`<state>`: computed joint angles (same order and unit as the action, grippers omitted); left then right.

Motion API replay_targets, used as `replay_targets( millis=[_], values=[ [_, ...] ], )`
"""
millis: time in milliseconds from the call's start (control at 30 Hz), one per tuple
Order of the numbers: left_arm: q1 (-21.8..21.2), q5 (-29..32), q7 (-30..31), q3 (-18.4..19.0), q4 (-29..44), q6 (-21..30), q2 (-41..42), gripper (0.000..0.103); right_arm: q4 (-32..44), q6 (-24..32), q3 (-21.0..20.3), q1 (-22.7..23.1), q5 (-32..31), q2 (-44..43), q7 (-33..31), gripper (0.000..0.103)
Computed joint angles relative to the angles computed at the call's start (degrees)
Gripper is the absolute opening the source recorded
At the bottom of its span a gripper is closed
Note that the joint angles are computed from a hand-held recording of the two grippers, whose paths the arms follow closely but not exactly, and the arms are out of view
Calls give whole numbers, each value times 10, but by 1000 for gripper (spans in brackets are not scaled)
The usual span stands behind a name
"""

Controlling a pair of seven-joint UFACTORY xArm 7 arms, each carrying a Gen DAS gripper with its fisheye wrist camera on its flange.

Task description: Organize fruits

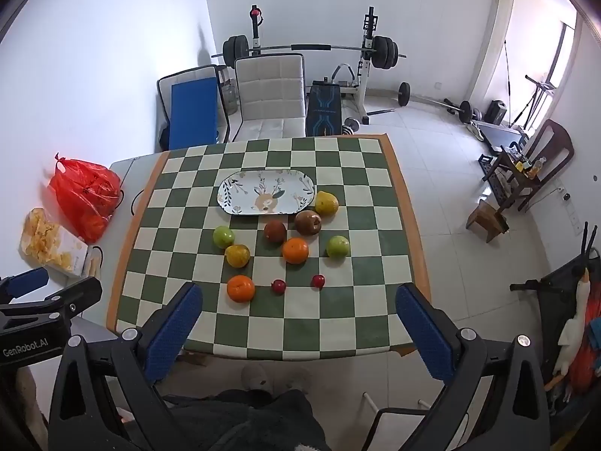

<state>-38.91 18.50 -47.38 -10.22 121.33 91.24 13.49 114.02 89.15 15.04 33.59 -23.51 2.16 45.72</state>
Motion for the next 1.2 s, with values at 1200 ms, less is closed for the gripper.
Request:
replay_targets(
  millis=[1200],
  values=[
    [-31, 6, 10, 21, 73, 29, 53, 103, -50, -18, 8, -30, 27, -29, -5, 103]
  ],
)
